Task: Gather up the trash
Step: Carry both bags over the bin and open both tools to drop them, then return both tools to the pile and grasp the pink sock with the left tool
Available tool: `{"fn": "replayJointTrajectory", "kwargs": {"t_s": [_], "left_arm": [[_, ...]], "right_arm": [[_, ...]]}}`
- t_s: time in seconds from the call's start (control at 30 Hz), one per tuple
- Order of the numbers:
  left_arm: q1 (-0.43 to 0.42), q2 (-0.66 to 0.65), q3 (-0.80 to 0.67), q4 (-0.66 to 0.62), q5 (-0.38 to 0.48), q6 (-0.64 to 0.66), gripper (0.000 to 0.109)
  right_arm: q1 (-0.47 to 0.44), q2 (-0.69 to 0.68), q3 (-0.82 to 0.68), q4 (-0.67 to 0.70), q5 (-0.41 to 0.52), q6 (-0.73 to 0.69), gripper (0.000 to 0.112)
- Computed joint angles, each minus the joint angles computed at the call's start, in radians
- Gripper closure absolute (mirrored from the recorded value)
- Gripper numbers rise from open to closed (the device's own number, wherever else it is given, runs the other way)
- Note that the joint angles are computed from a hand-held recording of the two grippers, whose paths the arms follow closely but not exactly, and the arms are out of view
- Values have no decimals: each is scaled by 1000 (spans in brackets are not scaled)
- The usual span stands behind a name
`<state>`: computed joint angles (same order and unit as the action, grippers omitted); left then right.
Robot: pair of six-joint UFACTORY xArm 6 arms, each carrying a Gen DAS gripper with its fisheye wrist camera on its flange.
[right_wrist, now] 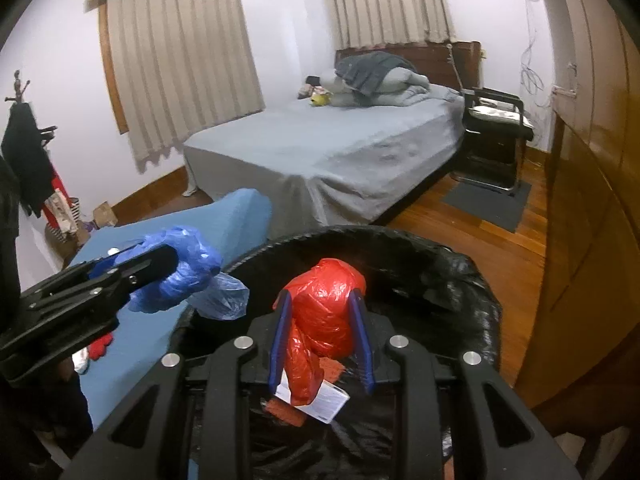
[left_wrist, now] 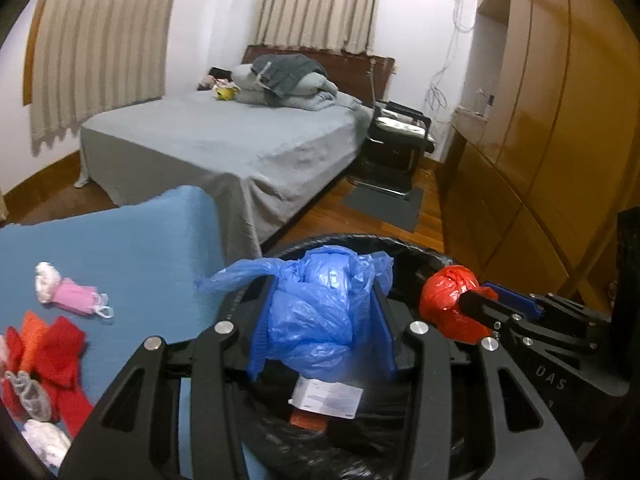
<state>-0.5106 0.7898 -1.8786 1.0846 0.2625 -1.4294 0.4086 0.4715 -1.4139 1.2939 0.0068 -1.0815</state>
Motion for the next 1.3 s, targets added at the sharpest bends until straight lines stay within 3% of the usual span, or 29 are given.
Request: {"fn": "replayJointTrajectory", "kwargs": {"t_s": [0.13, 0.23, 0.4, 0.53, 0.63, 0.77, 0.8, 1.03, 1.3], "left_arm": [[-5, 62, -65, -138, -21, 145, 61], [-5, 85, -87, -215, -37, 225, 49], [-2, 84, -83, -228, -44, 230, 37], [3, 64, -68, -169, -24, 166, 33], [9, 24, -31, -56, 6, 53, 26], [19, -59, 59, 86, 44, -88, 19], [21, -83, 88, 126, 54, -129, 17], [28, -269, 317, 297, 145, -312, 16], [47, -471, 579, 375, 241, -439, 16]], "right_arm": [[-30, 11, 2, -40, 9, 35, 83], [-44, 19, 5, -69, 13, 65, 80], [-55, 24, 11, -82, 7, 83, 72], [-54, 21, 11, -59, -4, 70, 63], [-50, 20, 7, -28, -18, 42, 49], [-32, 19, -1, 19, -50, -3, 18], [-26, 18, -4, 40, -57, -23, 16], [19, 14, -16, 17, -40, 1, 16], [108, 37, -64, 10, -5, -6, 16]]}}
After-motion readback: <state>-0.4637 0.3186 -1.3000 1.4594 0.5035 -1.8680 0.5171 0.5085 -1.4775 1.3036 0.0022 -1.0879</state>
